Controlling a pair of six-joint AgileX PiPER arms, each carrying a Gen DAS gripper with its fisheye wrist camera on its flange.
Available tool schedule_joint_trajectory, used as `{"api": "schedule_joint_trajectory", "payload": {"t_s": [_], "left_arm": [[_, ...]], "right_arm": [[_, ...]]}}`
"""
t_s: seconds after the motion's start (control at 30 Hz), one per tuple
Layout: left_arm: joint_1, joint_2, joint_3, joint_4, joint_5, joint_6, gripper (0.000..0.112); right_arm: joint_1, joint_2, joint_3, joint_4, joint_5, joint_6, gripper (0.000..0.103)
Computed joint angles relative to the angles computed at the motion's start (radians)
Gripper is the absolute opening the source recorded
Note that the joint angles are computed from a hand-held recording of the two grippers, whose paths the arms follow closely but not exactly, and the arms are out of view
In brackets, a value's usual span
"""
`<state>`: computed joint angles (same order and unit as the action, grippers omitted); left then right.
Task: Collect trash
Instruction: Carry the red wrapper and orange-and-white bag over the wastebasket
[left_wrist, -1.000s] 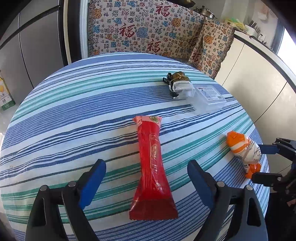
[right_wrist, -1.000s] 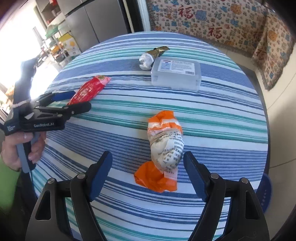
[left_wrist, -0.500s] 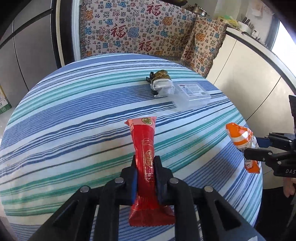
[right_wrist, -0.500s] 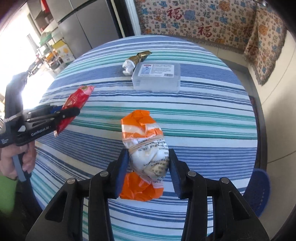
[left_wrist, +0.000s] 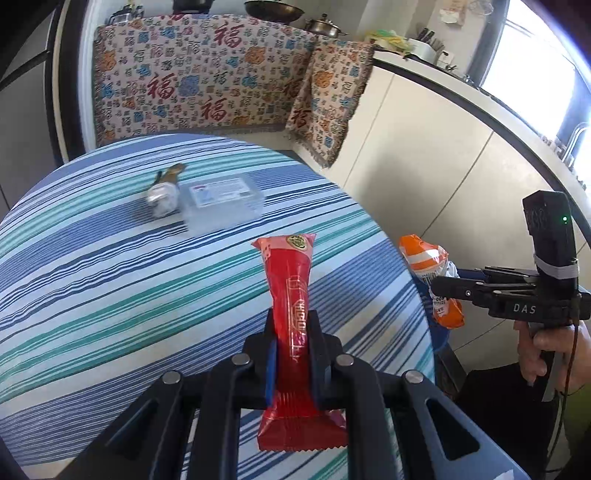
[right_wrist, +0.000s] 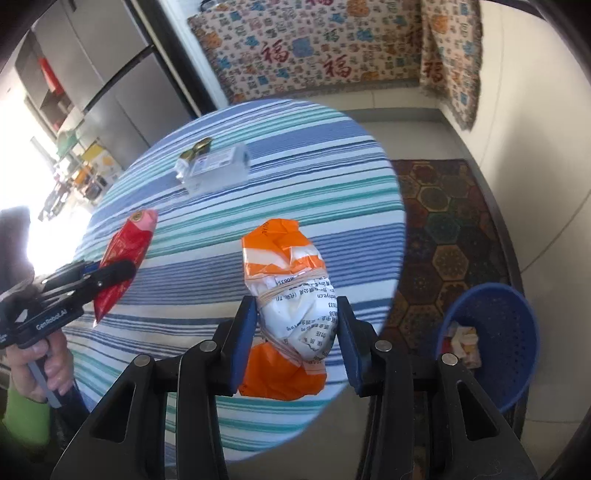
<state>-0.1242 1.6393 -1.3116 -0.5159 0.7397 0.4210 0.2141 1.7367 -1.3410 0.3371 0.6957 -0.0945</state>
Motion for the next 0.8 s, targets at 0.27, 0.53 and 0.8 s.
{"api": "schedule_joint_trajectory", "payload": {"t_s": [0.27, 0.53, 0.8], "left_arm": [[-0.256, 0.145, -0.219, 0.018, 0.017, -0.128, 0.013], [-0.453, 0.414, -0.57, 0.072, 0.075, -0.275, 0.013], [-0.544, 0.742, -1.043, 0.181, 0.245, -0.416, 0.013]], "right_arm": [[-0.277, -0.092, 0.108, -0.05, 0.004, -0.041, 0.044], [-0.465, -0.072, 0.125, -0.081, -0.054, -0.121, 0.044], [-0.598, -0.02, 0.183, 0.076, -0.114, -0.285, 0.044]]}}
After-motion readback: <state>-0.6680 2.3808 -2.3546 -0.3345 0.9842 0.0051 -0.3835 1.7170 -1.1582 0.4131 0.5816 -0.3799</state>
